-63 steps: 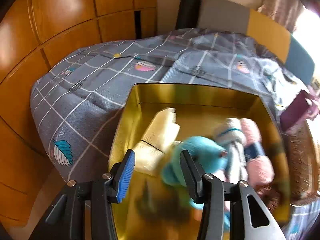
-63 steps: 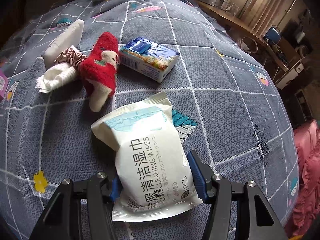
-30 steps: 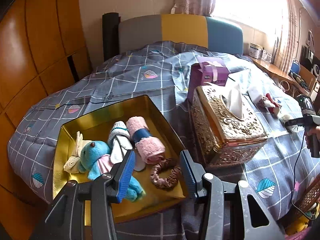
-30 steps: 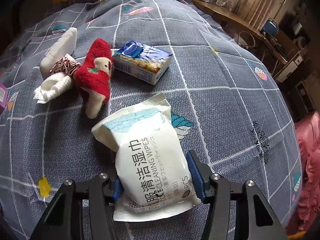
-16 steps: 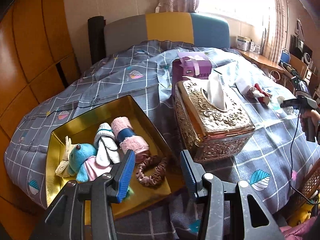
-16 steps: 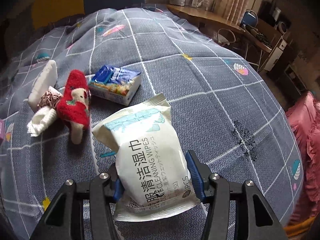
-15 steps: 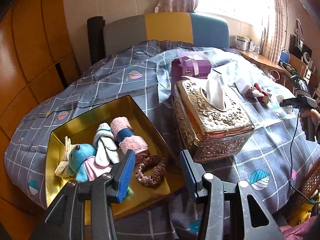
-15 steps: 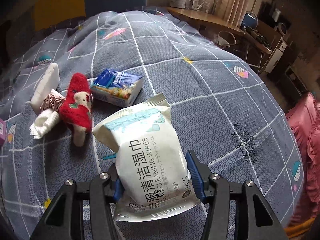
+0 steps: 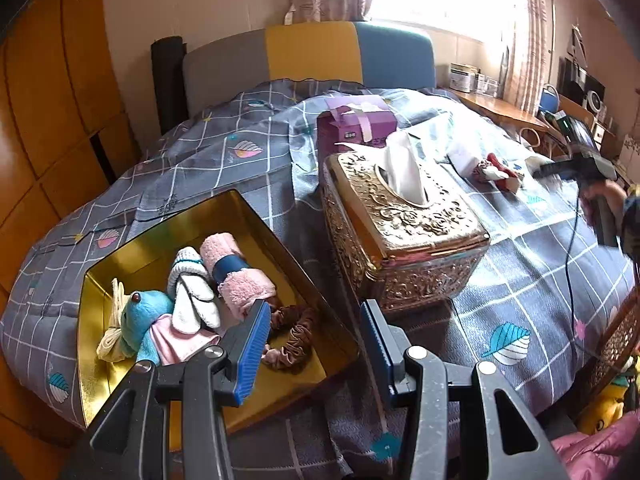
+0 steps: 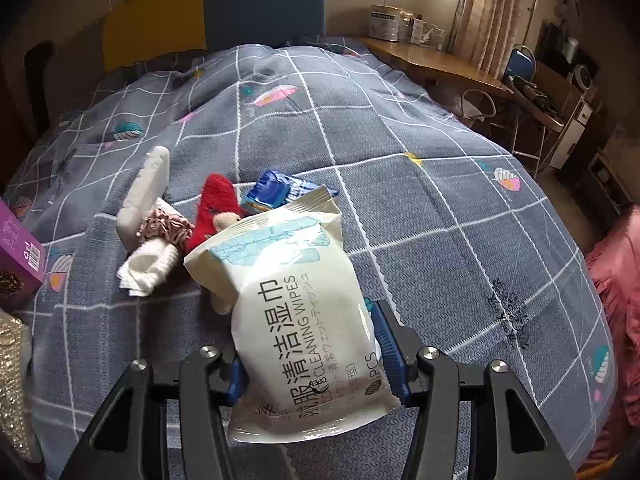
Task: Organize soft objects
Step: 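Carry white wet-wipes pack with right tool into gold tray and release it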
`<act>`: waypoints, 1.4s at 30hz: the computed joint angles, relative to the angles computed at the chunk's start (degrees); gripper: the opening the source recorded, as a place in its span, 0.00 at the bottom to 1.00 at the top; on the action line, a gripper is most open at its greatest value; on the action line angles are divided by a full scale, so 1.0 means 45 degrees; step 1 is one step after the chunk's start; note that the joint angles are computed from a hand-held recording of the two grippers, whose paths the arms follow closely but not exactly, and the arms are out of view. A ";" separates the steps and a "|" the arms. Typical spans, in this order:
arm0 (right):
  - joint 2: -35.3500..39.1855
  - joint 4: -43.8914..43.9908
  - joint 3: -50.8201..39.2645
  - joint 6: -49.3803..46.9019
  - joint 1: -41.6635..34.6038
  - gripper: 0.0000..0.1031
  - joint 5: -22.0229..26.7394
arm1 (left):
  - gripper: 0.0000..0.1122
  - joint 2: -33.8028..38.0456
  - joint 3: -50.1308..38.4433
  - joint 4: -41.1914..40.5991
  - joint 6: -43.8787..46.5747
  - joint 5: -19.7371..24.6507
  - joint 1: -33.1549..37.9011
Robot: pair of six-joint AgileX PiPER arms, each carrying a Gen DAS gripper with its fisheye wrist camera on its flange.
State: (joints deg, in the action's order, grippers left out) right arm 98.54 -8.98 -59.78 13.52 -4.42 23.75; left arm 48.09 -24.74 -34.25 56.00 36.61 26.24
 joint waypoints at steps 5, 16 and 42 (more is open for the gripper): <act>0.0159 -0.0196 -0.2256 -0.0057 0.1360 0.53 0.1472 | 0.42 -0.0147 0.0112 -0.0355 0.0646 0.0312 0.0216; 0.2029 0.0631 -0.9268 -0.0903 0.5675 0.53 0.5131 | 0.42 -0.0406 0.0295 -0.1186 0.2629 0.1281 0.1442; 0.4830 0.3975 -1.1404 -0.5824 1.2978 0.53 0.6385 | 0.42 0.2216 -0.0052 -0.3012 0.9316 0.3025 0.9971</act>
State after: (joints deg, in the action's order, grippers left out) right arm 120.28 8.90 -111.09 -12.69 53.98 52.48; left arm 58.07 -24.97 -47.81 97.92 50.22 71.11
